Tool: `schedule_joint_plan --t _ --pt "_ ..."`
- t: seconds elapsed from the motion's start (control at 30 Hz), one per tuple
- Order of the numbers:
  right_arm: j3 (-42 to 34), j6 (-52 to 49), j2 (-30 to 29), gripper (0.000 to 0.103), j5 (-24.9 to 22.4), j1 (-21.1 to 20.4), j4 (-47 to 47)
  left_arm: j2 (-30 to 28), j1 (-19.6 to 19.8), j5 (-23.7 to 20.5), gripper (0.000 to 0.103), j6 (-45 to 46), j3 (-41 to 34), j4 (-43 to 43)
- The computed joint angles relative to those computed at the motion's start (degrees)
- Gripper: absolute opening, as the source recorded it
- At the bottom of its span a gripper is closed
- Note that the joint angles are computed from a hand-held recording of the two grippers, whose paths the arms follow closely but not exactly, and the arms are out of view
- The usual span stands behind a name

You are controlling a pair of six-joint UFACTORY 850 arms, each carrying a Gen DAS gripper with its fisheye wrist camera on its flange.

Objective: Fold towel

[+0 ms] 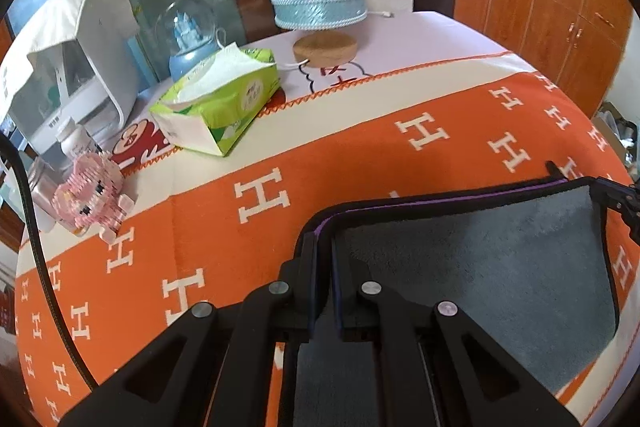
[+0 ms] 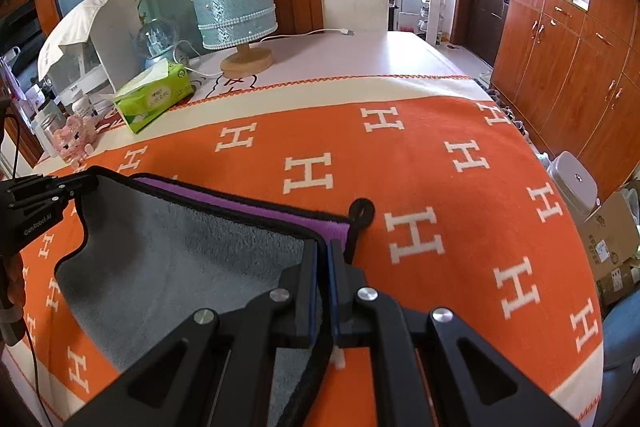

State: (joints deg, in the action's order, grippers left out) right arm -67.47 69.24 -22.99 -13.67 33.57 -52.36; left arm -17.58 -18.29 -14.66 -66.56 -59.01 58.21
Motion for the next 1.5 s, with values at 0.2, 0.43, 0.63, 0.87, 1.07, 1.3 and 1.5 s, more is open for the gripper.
schedule_joint_plan --t 0.2,0.43,0.63,0.87,1.07,1.3,1.5 --pt "-3.0 -5.4 -2.9 0.005 -1.2 -0.4 4.1 -2.2 0.7 -0.1 0.005 3.2 -2.0 -4.8" --pt "-4.1 -6.2 -3.9 0.005 -2.3 -0.4 4.5 -4.3 0.7 -0.8 0.005 5.1 -4.3 -7.3" --pt "-4.9 -7.1 -4.6 0.005 -2.5 -0.8 5.4 -5.6 0.7 -1.4 0.005 5.7 -5.7 -8.9" --pt "-6.5 -8.2 -6.1 0.006 -5.7 -0.2 5.5 -7.2 1.0 -2.3 0.006 6.8 -7.2 -11.8" --pt "-5.2 -7.4 -5.0 0.014 -6.6 0.1 5.0 -7.7 0.8 -3.5 0.022 4.6 -7.7 -10.9" --pt "-2.5 -5.2 -1.8 0.027 -5.4 0.1 5.2 -4.6 0.5 -4.3 0.072 -0.8 -5.5 -7.2" --pt "-0.6 -6.9 1.4 0.027 -5.3 1.5 8.0 1.7 -1.2 -5.6 0.088 -7.7 -0.9 -0.9"
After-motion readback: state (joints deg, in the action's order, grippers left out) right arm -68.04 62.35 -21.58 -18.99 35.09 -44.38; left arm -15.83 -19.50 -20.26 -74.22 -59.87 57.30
